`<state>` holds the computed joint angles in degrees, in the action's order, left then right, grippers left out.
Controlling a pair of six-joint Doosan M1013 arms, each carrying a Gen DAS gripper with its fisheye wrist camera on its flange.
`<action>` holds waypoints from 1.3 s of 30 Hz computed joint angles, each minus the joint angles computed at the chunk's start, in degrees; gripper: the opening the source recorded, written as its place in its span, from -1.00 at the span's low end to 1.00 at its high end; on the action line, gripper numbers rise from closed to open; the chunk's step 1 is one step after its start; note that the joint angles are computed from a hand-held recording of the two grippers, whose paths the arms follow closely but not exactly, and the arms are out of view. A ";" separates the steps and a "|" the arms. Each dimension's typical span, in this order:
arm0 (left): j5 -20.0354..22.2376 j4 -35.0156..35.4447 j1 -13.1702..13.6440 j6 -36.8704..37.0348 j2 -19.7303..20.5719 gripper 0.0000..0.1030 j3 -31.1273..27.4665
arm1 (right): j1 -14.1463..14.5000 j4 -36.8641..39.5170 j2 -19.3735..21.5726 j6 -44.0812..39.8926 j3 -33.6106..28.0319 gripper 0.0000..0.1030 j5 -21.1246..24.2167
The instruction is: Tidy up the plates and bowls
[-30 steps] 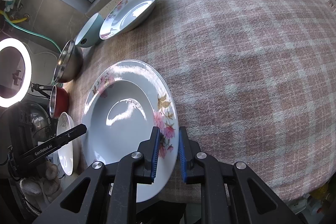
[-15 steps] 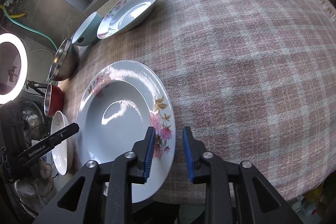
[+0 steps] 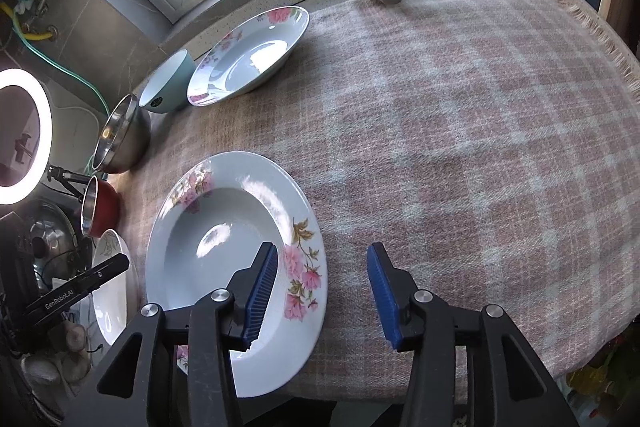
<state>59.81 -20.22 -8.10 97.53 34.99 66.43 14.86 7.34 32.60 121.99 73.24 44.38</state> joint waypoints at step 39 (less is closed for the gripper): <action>-4.10 -2.27 -3.31 -13.58 4.08 -0.66 -10.39 | -5.55 8.80 9.30 -33.00 -24.22 0.00 9.80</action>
